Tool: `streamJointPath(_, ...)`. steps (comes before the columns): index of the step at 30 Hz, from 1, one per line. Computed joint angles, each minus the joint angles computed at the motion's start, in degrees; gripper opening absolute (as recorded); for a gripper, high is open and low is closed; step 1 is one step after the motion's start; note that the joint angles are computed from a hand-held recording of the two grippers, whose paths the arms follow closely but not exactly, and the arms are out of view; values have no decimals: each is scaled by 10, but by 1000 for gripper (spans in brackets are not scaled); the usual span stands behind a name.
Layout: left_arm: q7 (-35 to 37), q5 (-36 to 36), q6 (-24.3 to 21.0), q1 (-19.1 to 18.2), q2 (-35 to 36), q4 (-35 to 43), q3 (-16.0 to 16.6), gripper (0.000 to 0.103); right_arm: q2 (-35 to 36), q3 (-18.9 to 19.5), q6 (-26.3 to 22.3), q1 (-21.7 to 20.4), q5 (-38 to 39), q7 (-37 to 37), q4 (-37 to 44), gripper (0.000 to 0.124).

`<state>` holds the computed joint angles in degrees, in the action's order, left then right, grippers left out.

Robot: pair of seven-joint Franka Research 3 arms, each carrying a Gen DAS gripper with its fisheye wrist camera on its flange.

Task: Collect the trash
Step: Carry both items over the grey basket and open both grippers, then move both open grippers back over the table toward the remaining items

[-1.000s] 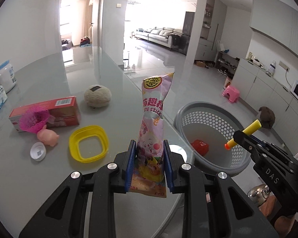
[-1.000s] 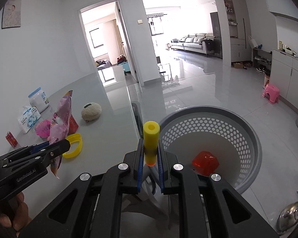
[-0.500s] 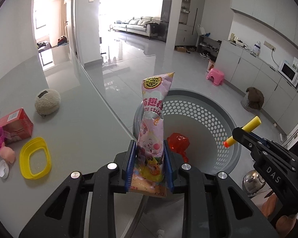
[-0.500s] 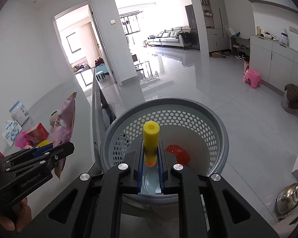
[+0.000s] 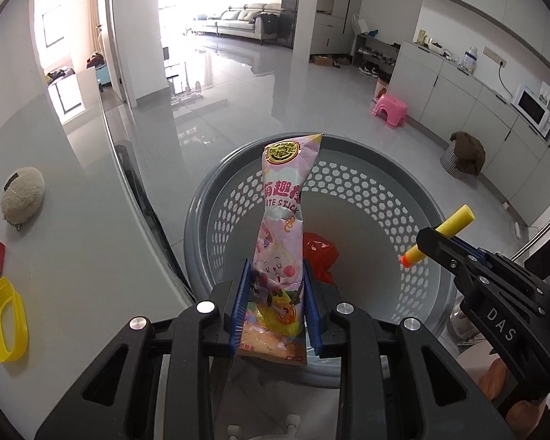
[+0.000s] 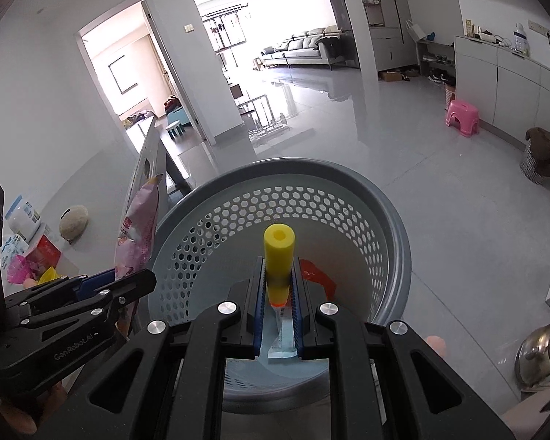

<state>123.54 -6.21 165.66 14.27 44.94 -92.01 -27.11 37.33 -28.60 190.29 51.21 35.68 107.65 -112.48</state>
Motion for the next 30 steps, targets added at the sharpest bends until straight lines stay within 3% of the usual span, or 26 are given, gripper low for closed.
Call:
streamJointPath(5,-24,14,-3,-31,15,27,25,28,5,43,5,-49,-14,-8,17,12)
streamJointPath(12,-52,33,-4,-49,26,43,44,30,15,74,13,-82,-11,-23,30,13)
streamJointPath(15,-67,41,-2,-58,28,46,50,33,18,69,16,-76,-2,-26,30,24)
streamJointPath(19,-71,44,4,-49,27,41,43,58,18,61,35,-61,22,-39,20,44)
streamJointPath(30,-82,58,31,-26,7,6,31,58,2,65,33,-52,68,-77,13,46)
